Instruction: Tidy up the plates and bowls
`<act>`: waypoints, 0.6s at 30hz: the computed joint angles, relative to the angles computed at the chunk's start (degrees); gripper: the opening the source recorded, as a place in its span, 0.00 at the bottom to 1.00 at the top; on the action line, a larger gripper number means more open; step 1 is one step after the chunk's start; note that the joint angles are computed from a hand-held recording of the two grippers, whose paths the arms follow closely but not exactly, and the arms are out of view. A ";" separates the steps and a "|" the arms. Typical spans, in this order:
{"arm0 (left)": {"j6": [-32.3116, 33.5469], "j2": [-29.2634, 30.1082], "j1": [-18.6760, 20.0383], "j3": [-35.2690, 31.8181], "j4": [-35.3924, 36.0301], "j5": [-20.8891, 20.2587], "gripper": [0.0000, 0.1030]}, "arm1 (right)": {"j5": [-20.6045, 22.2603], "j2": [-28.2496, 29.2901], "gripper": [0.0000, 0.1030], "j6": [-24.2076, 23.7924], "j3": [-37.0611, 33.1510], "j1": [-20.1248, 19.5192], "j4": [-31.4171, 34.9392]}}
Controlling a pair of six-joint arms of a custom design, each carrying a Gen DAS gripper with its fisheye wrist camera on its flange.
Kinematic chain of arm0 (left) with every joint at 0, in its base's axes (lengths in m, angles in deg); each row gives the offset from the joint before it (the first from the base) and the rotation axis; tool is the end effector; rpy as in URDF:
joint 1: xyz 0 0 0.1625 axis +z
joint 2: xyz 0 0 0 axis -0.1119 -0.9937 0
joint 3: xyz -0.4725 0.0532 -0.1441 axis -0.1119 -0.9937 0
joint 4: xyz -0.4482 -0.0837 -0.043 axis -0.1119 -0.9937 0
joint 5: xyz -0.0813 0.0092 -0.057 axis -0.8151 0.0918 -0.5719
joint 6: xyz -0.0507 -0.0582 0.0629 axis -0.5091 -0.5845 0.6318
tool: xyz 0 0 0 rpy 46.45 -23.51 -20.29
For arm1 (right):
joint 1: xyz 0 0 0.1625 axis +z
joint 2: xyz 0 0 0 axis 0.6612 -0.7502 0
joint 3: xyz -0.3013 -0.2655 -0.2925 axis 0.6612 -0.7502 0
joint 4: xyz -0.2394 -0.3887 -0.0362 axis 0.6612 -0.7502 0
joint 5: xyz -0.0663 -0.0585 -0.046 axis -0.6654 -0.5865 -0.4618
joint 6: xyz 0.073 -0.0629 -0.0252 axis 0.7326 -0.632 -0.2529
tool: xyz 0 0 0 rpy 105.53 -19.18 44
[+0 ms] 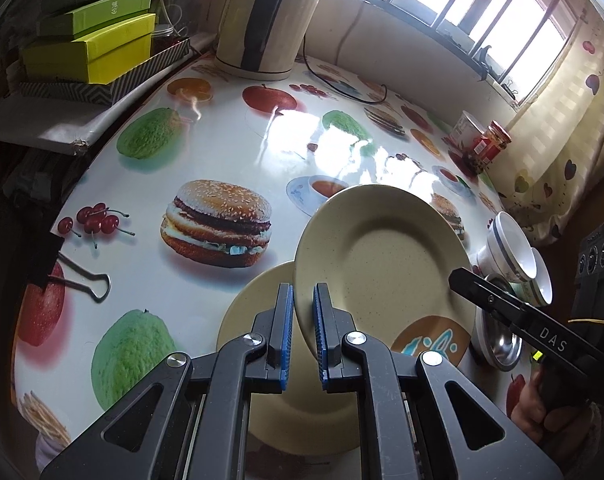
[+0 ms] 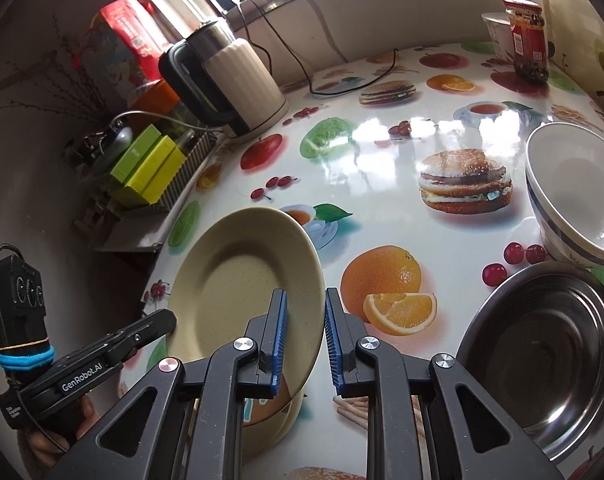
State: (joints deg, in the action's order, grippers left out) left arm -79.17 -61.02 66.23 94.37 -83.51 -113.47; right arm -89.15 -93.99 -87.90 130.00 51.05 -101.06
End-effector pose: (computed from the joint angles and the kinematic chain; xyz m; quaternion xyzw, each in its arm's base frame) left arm -0.2566 -0.7955 0.1737 0.1739 0.9486 -0.1941 0.1794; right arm 0.1374 -0.7279 0.2822 0.0297 -0.9385 0.3139 0.1408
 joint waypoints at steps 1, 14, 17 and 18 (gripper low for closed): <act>-0.08 -0.22 0.03 0.38 -0.20 -0.02 0.10 | -0.06 -0.03 0.18 -0.02 0.22 0.04 -0.06; -1.79 -2.36 0.58 4.24 -1.19 0.77 0.10 | 0.61 -0.30 0.18 -0.04 2.74 0.36 -0.31; -2.24 -2.72 0.77 4.98 -1.38 1.06 0.10 | 0.59 -0.15 0.18 -0.17 3.02 0.38 -0.16; -2.37 -2.78 0.80 5.16 -1.52 1.12 0.10 | 0.59 -0.08 0.18 -0.24 3.07 0.38 -0.03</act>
State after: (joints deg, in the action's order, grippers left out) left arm -81.54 -63.80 67.04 99.53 -85.03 -112.35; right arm -88.56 -94.08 -88.13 133.07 51.43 -101.09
